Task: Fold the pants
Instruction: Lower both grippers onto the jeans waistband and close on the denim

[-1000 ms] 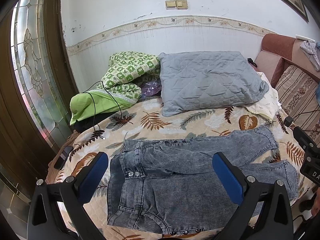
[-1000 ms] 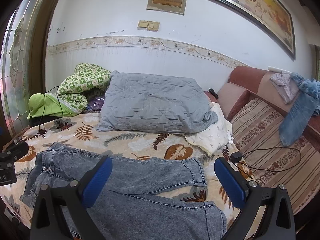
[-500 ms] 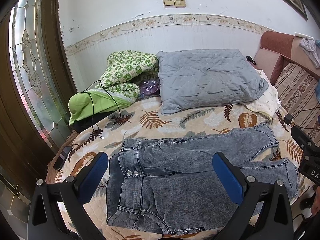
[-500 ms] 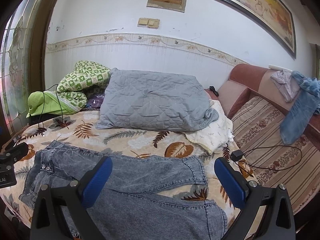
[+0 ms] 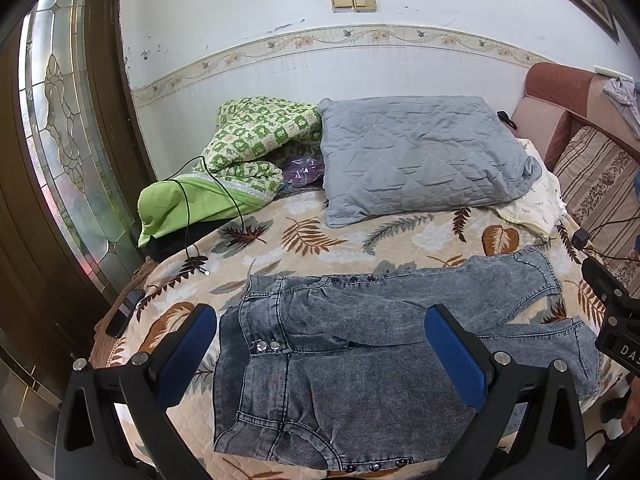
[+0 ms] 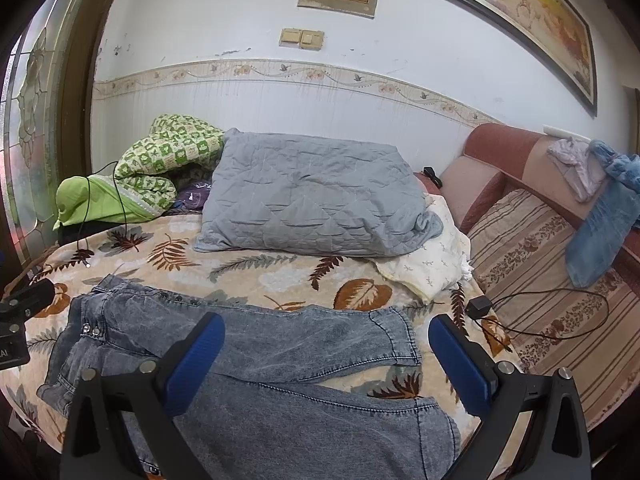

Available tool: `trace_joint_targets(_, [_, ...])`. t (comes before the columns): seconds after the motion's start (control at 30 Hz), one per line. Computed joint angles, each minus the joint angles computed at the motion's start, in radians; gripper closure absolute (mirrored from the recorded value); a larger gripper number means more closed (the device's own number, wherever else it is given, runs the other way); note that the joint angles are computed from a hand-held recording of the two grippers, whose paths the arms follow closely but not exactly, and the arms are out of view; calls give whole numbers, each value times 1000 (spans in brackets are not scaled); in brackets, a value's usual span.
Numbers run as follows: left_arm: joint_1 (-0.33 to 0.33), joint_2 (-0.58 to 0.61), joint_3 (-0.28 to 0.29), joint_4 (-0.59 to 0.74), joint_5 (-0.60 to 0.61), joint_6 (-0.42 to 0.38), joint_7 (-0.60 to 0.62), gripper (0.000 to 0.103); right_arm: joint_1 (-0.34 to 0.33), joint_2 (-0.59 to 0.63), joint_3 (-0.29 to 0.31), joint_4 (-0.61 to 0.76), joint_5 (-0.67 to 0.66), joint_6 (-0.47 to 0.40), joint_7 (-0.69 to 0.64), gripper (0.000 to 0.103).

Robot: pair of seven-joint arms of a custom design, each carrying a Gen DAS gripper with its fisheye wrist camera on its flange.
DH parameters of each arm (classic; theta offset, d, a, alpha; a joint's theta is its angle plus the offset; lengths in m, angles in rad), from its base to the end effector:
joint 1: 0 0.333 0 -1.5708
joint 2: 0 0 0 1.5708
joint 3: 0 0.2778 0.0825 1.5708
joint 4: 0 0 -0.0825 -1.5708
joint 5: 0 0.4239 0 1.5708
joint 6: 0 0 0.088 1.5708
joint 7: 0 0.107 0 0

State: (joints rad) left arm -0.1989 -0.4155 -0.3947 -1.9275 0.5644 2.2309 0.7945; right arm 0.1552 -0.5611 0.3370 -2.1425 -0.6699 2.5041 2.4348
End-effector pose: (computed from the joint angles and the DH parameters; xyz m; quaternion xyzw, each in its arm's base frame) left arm 0.4257 -0.3160 0.6930 -0.6154 0.6394 -0.2765 0.3687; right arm 0.4183 0.2714 0.6753 -0.6056 0.5871 -0.4135 0.3431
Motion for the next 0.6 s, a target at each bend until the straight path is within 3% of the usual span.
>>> trace_joint_targets(0.2, [0,21,16,2,-12,3,19,0,9,29,-11,14,7,3,-12,0])
trace_joint_targets(0.27, [-7,47,47,12,-61,1,69,0,12,44,-24,17,17,6,-27,0])
trace_joint_targets(0.43, [32,150,109,69,-121,-87,139,0,35,122,-132,34,133,-6,-161,0])
trace_joint_targets(0.6, [72,280,164,162,-120,-179,169,0,0,253,-231,96,250,-39,-262,0])
